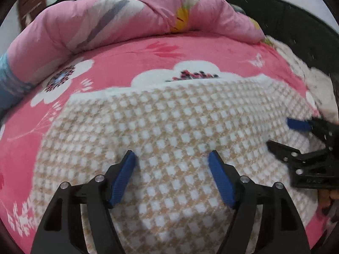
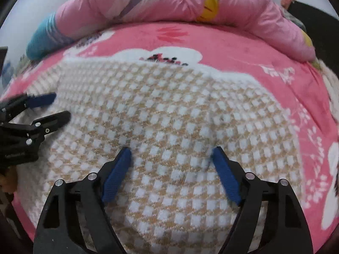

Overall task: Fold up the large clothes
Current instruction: 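Press the folded cardigan flat with both open grippers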

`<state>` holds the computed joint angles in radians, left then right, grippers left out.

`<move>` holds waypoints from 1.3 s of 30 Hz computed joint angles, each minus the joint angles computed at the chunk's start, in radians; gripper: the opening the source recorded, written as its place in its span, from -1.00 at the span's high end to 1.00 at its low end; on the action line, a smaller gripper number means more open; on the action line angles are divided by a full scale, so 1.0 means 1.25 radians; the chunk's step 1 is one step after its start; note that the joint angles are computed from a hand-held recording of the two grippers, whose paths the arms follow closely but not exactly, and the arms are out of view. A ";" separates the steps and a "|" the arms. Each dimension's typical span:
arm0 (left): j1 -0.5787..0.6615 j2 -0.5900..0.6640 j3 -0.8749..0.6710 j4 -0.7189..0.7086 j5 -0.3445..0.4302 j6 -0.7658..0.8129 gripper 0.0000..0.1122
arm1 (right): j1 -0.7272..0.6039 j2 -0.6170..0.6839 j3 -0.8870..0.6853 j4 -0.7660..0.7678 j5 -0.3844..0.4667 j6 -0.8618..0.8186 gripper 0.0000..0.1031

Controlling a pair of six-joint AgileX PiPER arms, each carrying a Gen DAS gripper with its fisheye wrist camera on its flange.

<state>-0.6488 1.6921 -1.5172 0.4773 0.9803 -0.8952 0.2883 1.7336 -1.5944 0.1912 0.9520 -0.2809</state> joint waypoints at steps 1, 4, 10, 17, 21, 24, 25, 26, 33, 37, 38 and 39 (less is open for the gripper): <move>-0.023 -0.023 0.004 0.033 0.027 -0.024 -0.26 | -0.006 -0.033 0.009 0.008 0.024 0.008 -0.45; -0.095 -0.106 0.068 0.083 0.035 -0.039 -0.24 | -0.012 -0.173 0.123 0.093 0.019 -0.075 -0.45; -0.143 -0.098 0.216 0.063 -0.071 -0.142 -0.29 | 0.104 -0.179 0.302 -0.048 -0.151 0.033 -0.55; -0.263 -0.241 0.308 0.184 0.009 -0.321 -0.29 | 0.111 -0.328 0.340 -0.020 -0.071 0.057 -0.50; -0.237 -0.205 0.359 0.164 -0.030 -0.362 -0.30 | 0.141 -0.279 0.417 -0.062 -0.162 0.109 -0.58; -0.312 -0.260 0.355 0.196 0.045 -0.410 -0.30 | 0.047 -0.326 0.379 0.066 -0.061 0.042 -0.51; -0.345 -0.296 0.369 0.216 0.073 -0.441 -0.30 | 0.013 -0.370 0.391 0.091 -0.050 0.015 -0.51; -0.369 -0.323 0.385 0.236 0.098 -0.468 -0.30 | -0.020 -0.419 0.413 0.097 -0.053 -0.006 -0.51; -0.329 -0.425 0.528 0.217 0.074 -0.563 -0.37 | -0.185 -0.432 0.517 0.148 -0.086 -0.106 -0.51; -0.411 -0.397 0.471 0.266 0.127 -0.607 -0.37 | -0.168 -0.528 0.534 0.138 -0.044 -0.080 -0.54; -0.434 -0.394 0.458 0.285 0.151 -0.616 -0.37 | -0.175 -0.536 0.533 0.141 -0.043 -0.082 -0.55; -0.470 -0.392 0.448 0.312 0.180 -0.634 -0.37 | -0.213 -0.569 0.539 0.164 -0.017 -0.112 -0.56</move>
